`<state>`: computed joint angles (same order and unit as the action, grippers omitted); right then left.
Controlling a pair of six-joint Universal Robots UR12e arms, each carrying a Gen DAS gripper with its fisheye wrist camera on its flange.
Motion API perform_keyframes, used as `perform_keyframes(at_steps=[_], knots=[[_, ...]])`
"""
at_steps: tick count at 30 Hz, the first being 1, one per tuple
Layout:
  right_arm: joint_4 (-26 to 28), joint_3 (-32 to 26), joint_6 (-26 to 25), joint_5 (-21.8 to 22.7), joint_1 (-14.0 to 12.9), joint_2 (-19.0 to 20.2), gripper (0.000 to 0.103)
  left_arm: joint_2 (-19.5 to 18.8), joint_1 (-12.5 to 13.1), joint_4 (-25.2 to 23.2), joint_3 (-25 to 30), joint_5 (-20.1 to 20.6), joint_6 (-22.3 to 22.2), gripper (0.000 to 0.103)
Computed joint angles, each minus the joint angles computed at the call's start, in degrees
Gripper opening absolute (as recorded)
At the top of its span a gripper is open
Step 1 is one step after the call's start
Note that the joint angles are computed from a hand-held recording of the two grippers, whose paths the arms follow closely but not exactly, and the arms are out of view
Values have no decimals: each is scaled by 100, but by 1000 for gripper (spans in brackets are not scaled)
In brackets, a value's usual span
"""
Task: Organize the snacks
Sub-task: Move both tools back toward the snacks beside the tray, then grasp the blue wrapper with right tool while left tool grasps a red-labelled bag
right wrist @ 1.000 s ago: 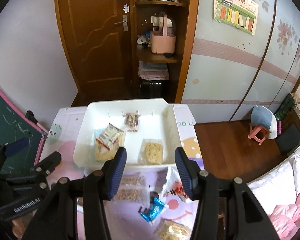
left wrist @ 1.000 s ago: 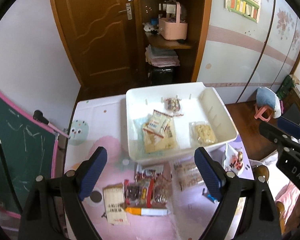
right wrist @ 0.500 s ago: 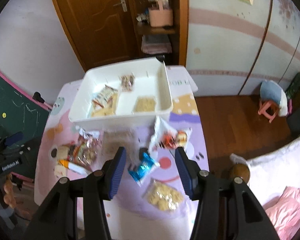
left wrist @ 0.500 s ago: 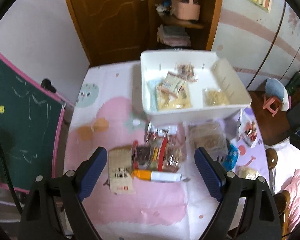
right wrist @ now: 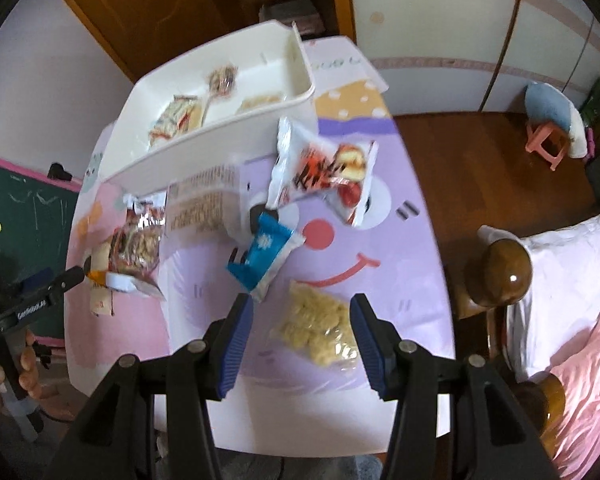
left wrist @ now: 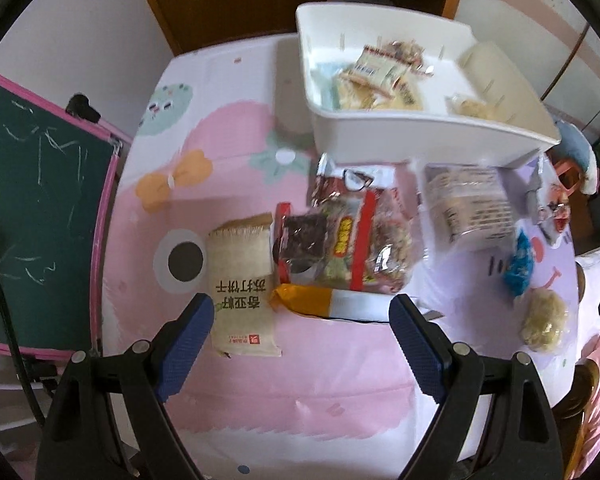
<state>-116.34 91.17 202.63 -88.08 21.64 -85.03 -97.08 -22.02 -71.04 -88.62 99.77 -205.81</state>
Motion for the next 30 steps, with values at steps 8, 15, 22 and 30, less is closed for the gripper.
perform_keyframes(at_steps=[8,15,22,30], knots=[[185,-188,-49,257,92,348,51,-158,188,-79,-49,-254,105,89],[350,-443,41,416,121,692,51,-359,341,-218,36,-402,307,88],[510,-626,227,464,104,976,51,-589,445,-261,162,-557,886,88],[716,-792,380,532,121,1225,50,-755,634,-442,369,-1258,2368,82]])
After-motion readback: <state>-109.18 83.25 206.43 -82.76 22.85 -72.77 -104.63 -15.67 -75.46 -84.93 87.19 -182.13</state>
